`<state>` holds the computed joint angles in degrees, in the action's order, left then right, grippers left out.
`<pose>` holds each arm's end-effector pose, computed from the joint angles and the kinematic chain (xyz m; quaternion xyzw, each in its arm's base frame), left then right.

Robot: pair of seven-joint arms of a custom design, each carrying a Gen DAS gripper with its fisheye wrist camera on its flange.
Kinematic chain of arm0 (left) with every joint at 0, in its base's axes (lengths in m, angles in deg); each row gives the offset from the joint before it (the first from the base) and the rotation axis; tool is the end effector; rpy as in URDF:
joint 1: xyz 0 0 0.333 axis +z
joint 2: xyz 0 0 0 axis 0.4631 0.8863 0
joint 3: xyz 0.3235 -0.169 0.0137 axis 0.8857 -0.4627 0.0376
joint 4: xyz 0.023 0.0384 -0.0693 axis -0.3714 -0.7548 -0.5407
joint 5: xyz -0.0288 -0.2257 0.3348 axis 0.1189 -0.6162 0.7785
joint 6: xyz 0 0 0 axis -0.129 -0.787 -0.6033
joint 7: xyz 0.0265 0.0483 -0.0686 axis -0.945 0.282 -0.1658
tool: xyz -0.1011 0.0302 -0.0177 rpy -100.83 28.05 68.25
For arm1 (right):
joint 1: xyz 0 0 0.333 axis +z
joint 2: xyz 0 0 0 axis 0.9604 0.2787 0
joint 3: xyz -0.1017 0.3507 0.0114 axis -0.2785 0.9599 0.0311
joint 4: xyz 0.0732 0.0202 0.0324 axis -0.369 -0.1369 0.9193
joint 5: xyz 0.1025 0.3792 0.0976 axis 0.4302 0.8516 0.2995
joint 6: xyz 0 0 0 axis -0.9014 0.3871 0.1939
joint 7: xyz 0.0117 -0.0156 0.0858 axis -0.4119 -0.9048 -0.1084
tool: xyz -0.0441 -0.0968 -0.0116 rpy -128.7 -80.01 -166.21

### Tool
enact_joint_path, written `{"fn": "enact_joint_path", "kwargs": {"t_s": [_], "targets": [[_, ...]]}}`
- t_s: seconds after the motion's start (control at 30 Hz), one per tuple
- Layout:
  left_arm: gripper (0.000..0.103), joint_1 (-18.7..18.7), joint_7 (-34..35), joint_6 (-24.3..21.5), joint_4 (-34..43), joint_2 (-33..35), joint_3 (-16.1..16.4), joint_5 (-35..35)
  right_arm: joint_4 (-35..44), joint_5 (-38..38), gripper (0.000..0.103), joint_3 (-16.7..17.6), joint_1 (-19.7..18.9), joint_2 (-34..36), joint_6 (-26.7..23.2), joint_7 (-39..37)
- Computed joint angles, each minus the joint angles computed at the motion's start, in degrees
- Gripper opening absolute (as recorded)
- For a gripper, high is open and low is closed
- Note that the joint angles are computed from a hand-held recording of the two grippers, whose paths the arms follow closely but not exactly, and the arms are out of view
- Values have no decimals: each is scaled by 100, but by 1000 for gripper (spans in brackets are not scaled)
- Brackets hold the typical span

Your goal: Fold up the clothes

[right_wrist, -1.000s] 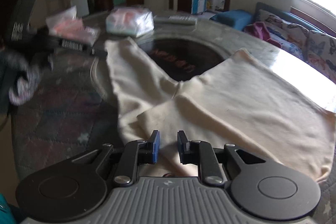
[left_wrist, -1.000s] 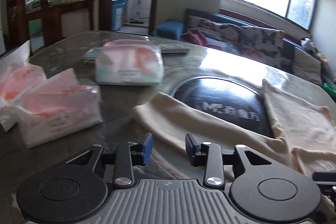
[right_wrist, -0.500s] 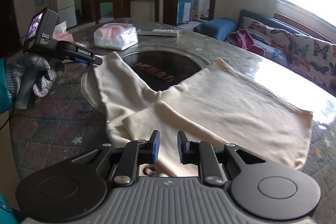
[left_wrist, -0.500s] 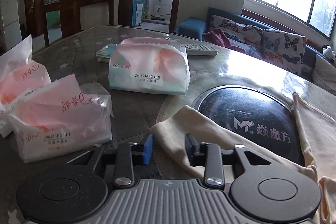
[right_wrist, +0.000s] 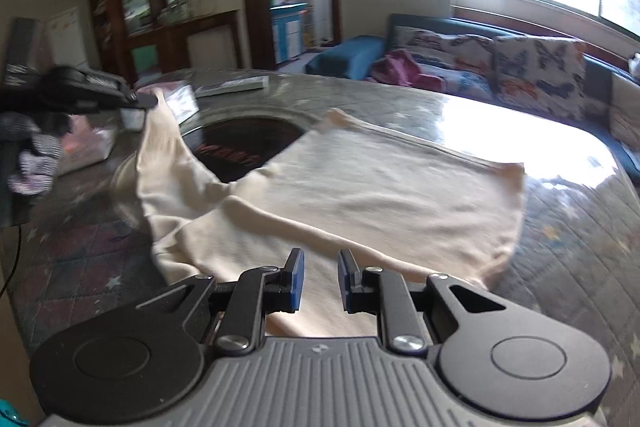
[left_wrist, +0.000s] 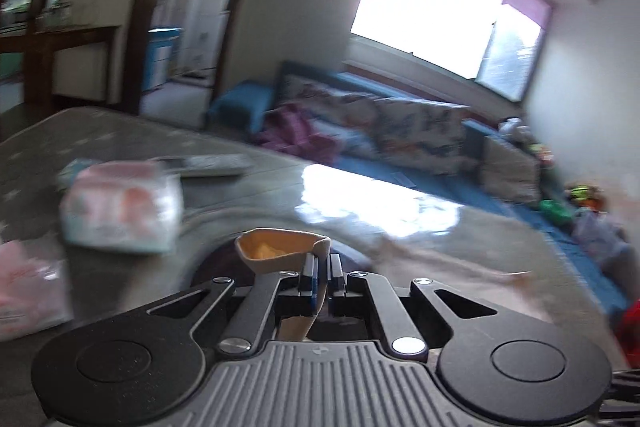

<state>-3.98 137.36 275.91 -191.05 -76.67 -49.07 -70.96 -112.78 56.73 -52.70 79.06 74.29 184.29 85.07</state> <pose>0.4670 -0.3403 0.4538 -0.5928 0.6138 -0.4725 0.2202 0.4018 0.1576 0.4349 -0.7058 0.5605 -0.2368 0.3627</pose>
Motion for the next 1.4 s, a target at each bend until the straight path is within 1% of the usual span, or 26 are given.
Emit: {"fn": "enact_joint_path", "kwargs": {"t_s": [0.1,0.13,0.2,0.3,0.33,0.47,0.5,0.57,0.63,0.7,0.77,0.83,0.87,0.9,0.97,1.03,1.07,1.13,1.17,1.2,1.23,1.3,1.33,1.37,1.4], "targets": [[4,401,-1407,-100,-199,-91,-407,1799,-170,233,17,181,-254,-158,55,19],[4,491,-1789,-106,-202,-73,-499,2321,-222,303,17,251,-342,-217,69,22],[4,827,-2786,-116,-214,-4,-790,3546,-324,416,17,354,-494,-335,95,44],[4,1127,-3679,-85,-92,190,-1076,4842,-473,586,17,534,-759,-498,144,90],[4,1173,-3878,-97,-46,280,-1134,5149,-506,617,17,558,-805,-527,155,117],[5,1417,-4628,-197,180,727,-1430,6388,-690,721,17,516,-929,-662,176,309],[5,1298,-4599,-184,225,839,-1365,6416,-724,714,17,470,-924,-675,186,356],[5,1137,-4522,-319,325,1017,-1292,6475,-776,732,17,470,-983,-691,197,425],[6,875,-4328,-448,362,1111,-1139,6257,-818,745,17,455,-1019,-694,201,490],[13,1002,-4279,-620,365,1199,-1305,6448,-840,713,17,347,-951,-680,204,579],[13,1191,-4272,-787,344,1271,-1519,6642,-852,667,17,224,-868,-665,211,664],[13,1410,-4241,-852,250,1246,-1708,6815,-846,657,17,223,-878,-666,217,699],[13,1497,-4217,-845,172,1200,-1761,6873,-836,639,17,195,-846,-665,231,727],[13,1503,-4161,-824,89,1116,-1721,6859,-828,605,17,133,-788,-661,249,757],[13,1229,-3928,-768,-100,868,-1348,6531,-813,422,18,-196,-513,-631,293,843],[14,996,-3735,-831,-187,715,-993,6111,-763,114,18,-693,-104,-550,337,975],[14,868,-3612,-867,-222,650,-810,5876,-704,-34,19,-887,63,-459,352,1037],[14,612,-3358,-967,-275,564,-455,5347,-580,-293,19,-1172,319,-269,343,1165],[14,481,-3211,-1000,-319,519,-286,5080,-523,-393,19,-1254,393,-170,343,1214],[14,341,-3047,-1035,-355,479,-111,4798,-470,-409,20,-1213,370,-87,330,1217],[14,281,-2923,-1058,-408,435,-20,4594,-417,-416,23,-1171,349,-4,316,1213],[14,262,-2736,-1111,-491,365,48,4322,-308,-449,24,-1136,354,165,283,1218],[14,243,-2643,-1139,-529,331,92,4187,-254,-554,24,-1232,447,251,258,1289],[14,214,-2543,-1161,-559,299,138,4060,-226,-517,24,-1146,394,288,218,1239],[14,232,-2472,-1176,-593,262,139,3985,-211,-315,23,-869,202,295,176,1061]]}}
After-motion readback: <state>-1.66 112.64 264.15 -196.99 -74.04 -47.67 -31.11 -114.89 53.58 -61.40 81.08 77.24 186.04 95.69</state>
